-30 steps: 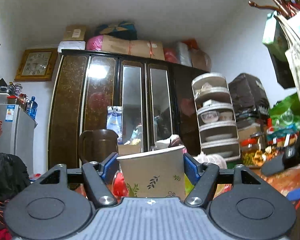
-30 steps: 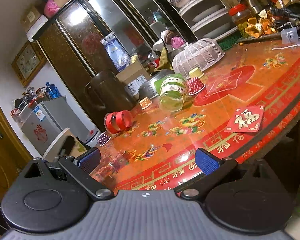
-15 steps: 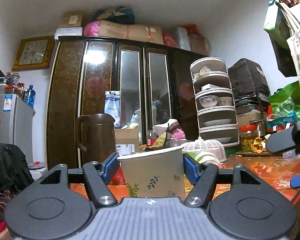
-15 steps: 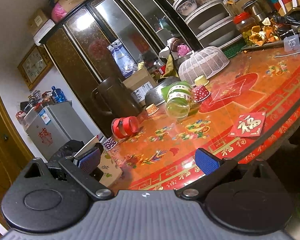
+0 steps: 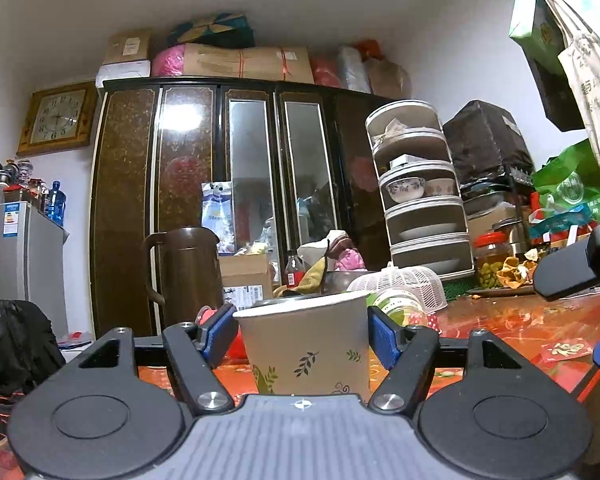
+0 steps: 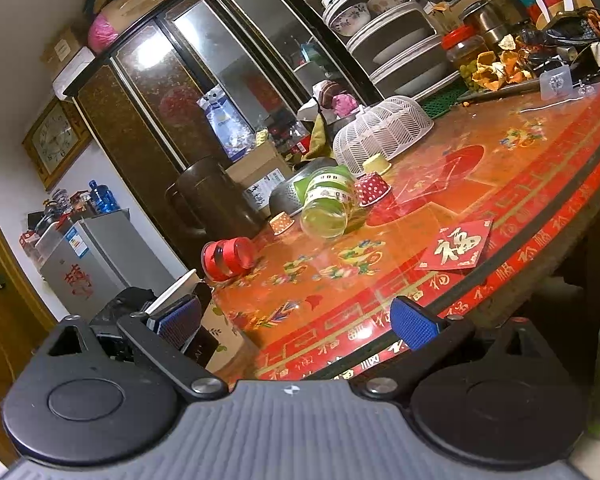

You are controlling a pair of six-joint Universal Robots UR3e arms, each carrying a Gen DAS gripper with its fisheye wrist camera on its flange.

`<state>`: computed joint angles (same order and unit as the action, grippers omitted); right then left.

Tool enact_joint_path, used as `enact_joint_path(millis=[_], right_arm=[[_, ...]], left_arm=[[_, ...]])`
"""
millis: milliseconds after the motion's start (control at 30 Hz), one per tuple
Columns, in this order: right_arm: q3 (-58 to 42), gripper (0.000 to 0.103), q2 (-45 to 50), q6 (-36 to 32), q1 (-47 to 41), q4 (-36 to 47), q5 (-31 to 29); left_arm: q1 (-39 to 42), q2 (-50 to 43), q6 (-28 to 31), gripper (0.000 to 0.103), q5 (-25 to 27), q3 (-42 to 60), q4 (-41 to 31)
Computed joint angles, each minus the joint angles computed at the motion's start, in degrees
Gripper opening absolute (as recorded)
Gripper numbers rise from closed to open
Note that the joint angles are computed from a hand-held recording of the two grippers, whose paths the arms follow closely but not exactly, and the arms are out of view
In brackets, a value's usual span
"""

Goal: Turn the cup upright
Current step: 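Rotate the left tool to turn the held cup upright, then lower the upright cup onto the table and open the left gripper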

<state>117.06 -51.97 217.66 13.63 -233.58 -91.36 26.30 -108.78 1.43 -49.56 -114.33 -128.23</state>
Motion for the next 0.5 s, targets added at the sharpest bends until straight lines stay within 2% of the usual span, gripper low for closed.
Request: enact_joint_path(millis=[67, 167, 233, 267, 300, 367, 433, 500], right_arm=[[0.1, 0.102, 0.0, -0.1, 0.1, -0.1, 0.0], [0.0, 0.102, -0.2, -0.4, 0.3, 0.1, 0.0], [-0.2, 0.102, -0.3, -0.8, 0.4, 0.5, 0.1], [-0.4, 0.102, -0.5, -1.0, 0.5, 1.1, 0.0], [-0.7, 0.102, -0.6, -1.2, 0.7, 1.4, -0.2], [-1.0, 0.102, -0.9, -1.6, 1.0, 2.1, -0.5], [-1.7, 0.102, -1.5, -2.8, 1.9, 3.6, -2.0], [-2.8, 0.102, -1.9, -4.3, 2.9, 5.2, -3.6]], left_arm=[[0.9, -0.8, 1.3, 0.071, 3.3, 4.2, -8.0], [2.1, -1.4, 1.9, 0.071, 5.3, 5.1, -9.7], [3.3, -0.8, 2.0, 0.080, 7.4, 5.4, -10.9], [3.8, -0.8, 2.6, 0.093, 8.6, 6.1, -12.0], [4.8, -0.9, 3.1, 0.101, 10.6, 6.2, -12.5], [6.3, -1.2, 5.5, 0.103, 14.0, 7.5, -15.5], [8.0, -2.1, 9.5, 0.103, 17.1, 10.5, -22.4], [11.1, -4.1, 16.6, 0.103, 22.4, 16.7, -35.9]])
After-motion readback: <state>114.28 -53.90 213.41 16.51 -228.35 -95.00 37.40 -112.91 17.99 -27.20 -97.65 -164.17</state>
